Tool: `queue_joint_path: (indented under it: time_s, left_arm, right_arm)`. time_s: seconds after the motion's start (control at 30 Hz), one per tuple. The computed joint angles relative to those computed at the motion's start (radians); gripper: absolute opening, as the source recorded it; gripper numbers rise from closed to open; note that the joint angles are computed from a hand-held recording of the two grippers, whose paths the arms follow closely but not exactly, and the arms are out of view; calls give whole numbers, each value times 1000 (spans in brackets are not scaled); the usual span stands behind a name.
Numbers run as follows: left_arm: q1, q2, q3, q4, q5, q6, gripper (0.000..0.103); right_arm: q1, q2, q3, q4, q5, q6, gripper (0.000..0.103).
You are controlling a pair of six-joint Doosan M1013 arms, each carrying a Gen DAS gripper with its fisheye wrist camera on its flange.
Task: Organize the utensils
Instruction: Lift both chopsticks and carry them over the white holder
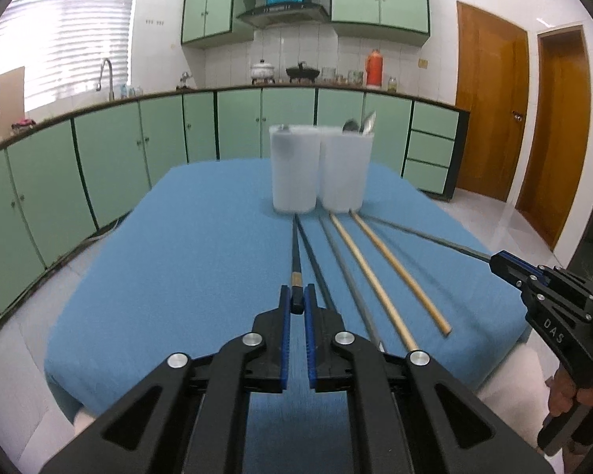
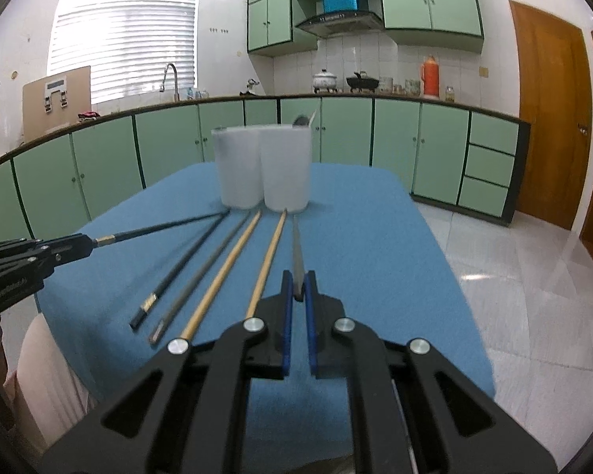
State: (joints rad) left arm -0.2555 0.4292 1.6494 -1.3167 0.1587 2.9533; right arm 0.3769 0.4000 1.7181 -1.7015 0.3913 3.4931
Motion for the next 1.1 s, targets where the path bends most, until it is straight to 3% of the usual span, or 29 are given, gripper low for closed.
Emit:
queue_joint_path:
  time_s: [0.27, 0.4, 0.63, 0.73, 1.1]
  left_arm:
    - [8, -24, -19, -486, 20, 491, 7]
    - [15, -30, -38, -584, 45, 584, 6]
    - [21, -23, -101, -501, 70, 510, 6]
    - [25, -15, -130, -408, 84, 417, 6]
    - [32, 17, -217, -128, 123, 118, 6]
  right_arm:
    - [-17, -41, -26, -69, -18, 33, 5]
    - [-28, -52, -54, -32, -27, -26, 5]
    - [-53, -58, -122, 211, -99, -315, 5]
    - [-70, -56, -155, 417, -142, -520, 5]
    - [-98, -25, -274, 1070, -110, -1225, 5]
